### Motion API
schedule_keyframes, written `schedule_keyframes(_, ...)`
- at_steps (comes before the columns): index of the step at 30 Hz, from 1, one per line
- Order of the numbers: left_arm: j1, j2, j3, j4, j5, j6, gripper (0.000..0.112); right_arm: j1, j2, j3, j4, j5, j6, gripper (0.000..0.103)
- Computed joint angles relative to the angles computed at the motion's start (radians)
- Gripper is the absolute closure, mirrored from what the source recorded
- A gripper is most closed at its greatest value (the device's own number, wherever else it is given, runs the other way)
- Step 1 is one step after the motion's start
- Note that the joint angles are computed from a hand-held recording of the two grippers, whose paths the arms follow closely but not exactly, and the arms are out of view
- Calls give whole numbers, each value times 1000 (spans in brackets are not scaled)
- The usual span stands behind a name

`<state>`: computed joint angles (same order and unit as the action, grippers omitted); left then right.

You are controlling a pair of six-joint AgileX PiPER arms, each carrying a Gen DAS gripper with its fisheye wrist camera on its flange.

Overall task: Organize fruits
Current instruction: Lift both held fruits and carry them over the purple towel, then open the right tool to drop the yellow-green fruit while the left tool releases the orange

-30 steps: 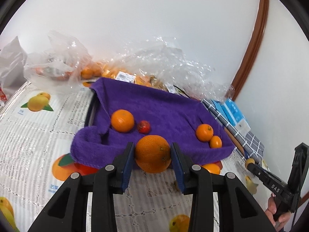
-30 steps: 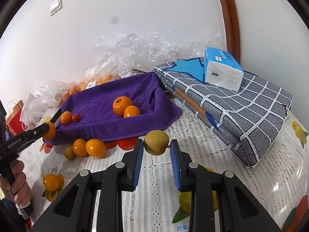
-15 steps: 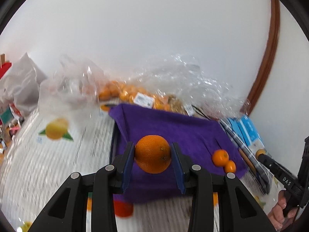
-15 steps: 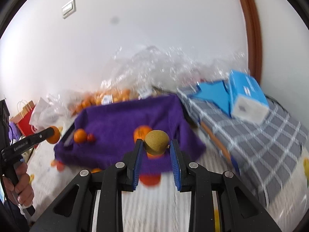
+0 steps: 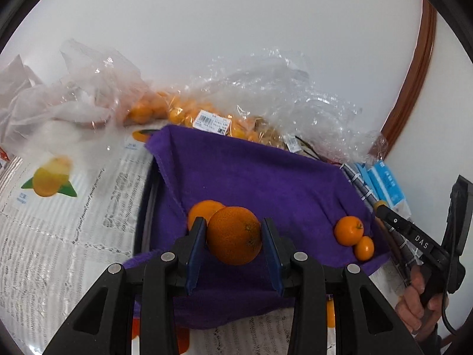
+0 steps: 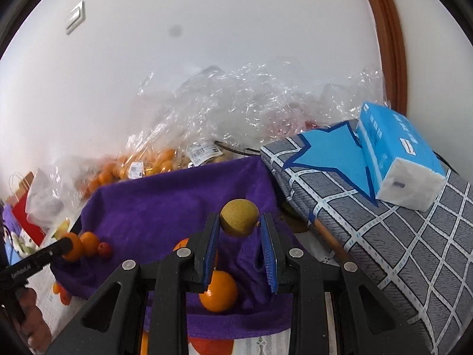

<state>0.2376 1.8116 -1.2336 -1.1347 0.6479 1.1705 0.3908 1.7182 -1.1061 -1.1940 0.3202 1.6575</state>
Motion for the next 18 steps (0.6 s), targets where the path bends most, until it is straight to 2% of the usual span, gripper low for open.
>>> schedule_keyframes(3,-29,-26,40,-26,-72,63,76,-32,17,-9,122,-65,-110,75)
schedule_keyframes(9,-18,-4,17,-20,-32,41,76,-10,72,-66,291,-22,-307,75)
schedule_keyframes(18,-13,1,13,-15,-8,28,76,-25,70,-62,335,-26,-326,74)
